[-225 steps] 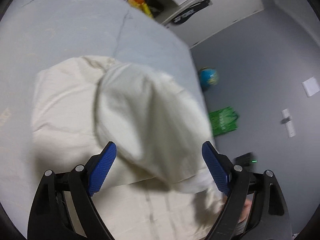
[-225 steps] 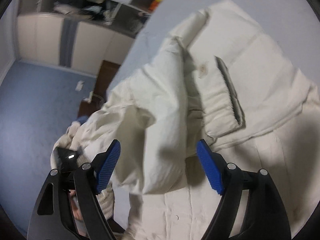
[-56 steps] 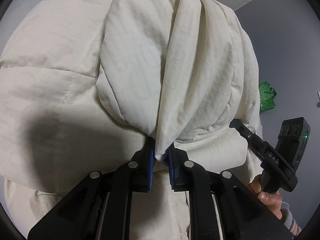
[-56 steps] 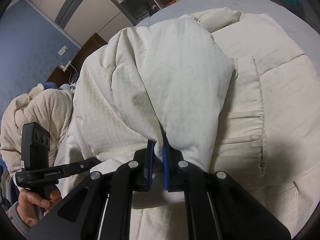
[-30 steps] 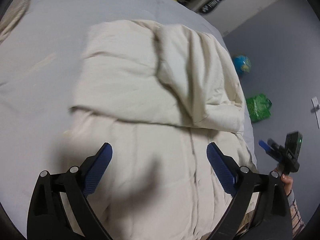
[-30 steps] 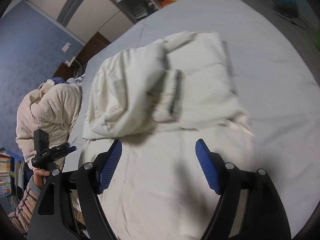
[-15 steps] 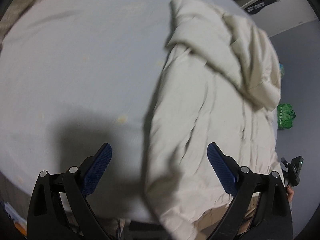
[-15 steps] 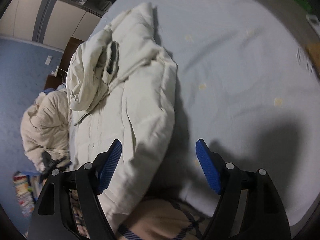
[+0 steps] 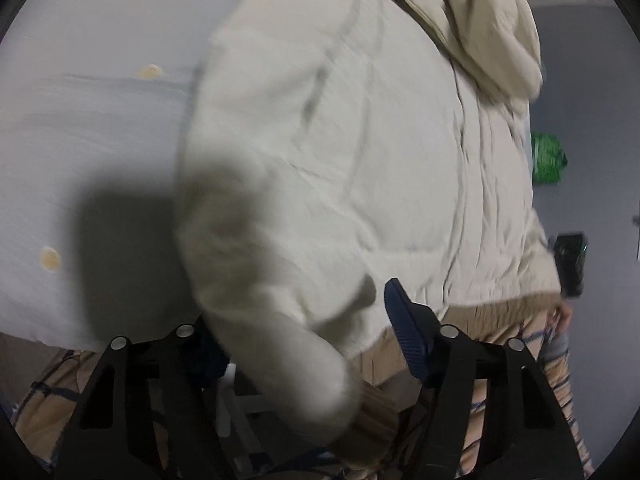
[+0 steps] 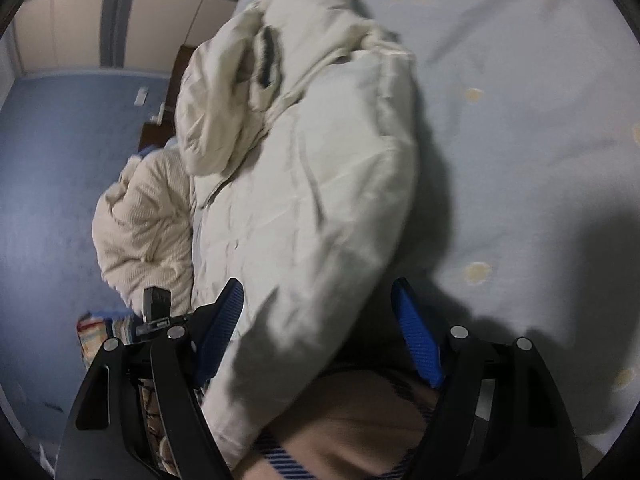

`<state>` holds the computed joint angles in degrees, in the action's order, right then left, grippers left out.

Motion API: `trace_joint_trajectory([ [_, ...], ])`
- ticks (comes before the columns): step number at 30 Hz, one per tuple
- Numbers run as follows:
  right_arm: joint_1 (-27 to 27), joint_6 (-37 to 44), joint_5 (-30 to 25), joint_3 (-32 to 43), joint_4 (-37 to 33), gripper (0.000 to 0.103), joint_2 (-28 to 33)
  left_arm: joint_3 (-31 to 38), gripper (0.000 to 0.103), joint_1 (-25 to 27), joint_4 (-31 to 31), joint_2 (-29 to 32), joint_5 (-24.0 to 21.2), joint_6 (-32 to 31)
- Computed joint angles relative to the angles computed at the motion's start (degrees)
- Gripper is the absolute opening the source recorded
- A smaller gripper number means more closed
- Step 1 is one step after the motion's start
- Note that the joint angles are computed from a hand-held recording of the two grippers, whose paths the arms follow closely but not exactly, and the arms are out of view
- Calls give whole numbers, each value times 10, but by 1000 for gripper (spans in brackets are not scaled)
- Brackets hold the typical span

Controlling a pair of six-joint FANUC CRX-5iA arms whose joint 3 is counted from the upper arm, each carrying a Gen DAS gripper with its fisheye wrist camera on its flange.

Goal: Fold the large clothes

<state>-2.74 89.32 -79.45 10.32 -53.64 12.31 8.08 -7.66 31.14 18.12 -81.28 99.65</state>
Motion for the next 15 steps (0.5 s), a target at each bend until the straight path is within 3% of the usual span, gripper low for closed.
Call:
trace_joint_trajectory([
  [3, 33, 5, 4, 17, 42, 44, -2, 4, 40, -6, -6, -5, 9, -12],
  [4, 38, 6, 5, 19, 47, 43, -2, 1, 28, -5, 0, -8, 21, -16],
  [15, 67, -21, -40, 43, 101, 45, 11, -36, 21, -14, 70, -42, 142, -105],
])
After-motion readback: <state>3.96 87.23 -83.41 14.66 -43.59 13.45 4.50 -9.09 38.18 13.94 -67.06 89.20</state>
